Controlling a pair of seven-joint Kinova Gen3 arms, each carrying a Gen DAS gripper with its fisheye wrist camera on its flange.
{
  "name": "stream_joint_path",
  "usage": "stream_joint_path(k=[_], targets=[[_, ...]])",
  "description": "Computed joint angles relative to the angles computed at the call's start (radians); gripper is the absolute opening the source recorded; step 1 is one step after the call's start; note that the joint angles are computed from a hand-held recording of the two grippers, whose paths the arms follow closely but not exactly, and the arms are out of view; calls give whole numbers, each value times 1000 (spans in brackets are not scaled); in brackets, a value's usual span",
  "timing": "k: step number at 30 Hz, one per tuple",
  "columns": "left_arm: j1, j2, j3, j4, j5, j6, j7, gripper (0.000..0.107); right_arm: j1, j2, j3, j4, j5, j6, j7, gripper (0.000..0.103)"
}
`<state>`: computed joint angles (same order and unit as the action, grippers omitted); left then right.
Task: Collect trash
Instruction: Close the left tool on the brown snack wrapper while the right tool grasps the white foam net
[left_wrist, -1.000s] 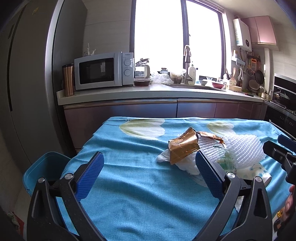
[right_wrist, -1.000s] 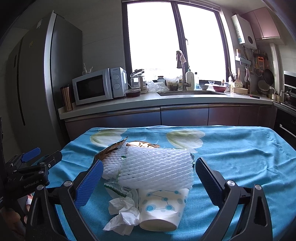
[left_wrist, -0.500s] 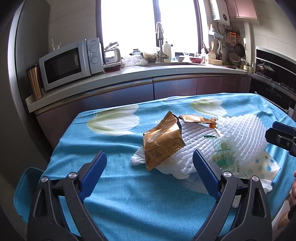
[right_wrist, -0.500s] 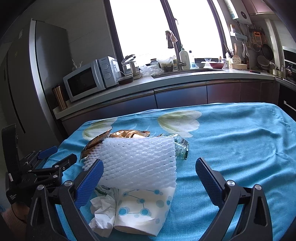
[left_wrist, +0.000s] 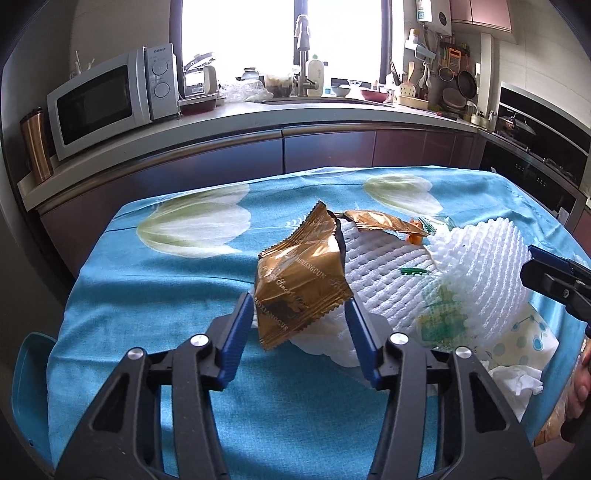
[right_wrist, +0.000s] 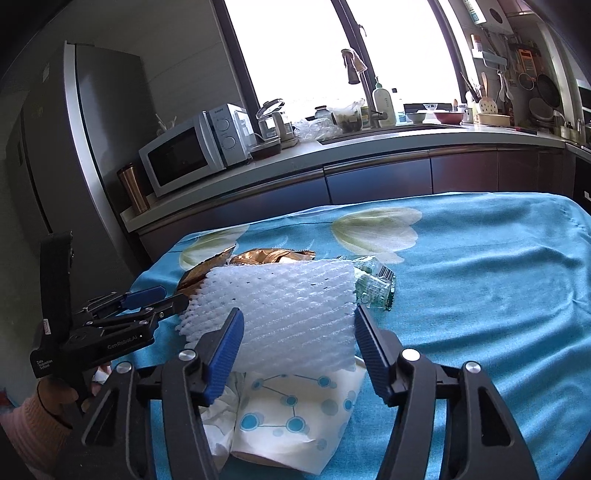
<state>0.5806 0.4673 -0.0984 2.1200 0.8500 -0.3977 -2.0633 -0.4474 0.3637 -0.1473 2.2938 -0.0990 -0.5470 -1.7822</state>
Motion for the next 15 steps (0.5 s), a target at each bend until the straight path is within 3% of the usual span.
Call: stream_joint_path(k=[7,10,15], targets=[[-34,-22,33,32,-73,-14,82,17,-3,-10,2,17,5,-20,15,19],[-36,-28,37,46,-88,-27,105,11,-10,-17,3,22,3,-25,31,11],[-48,-43,46,71,-104,-44,144,8,-5,-30,-9,33,21,-40,35,8]])
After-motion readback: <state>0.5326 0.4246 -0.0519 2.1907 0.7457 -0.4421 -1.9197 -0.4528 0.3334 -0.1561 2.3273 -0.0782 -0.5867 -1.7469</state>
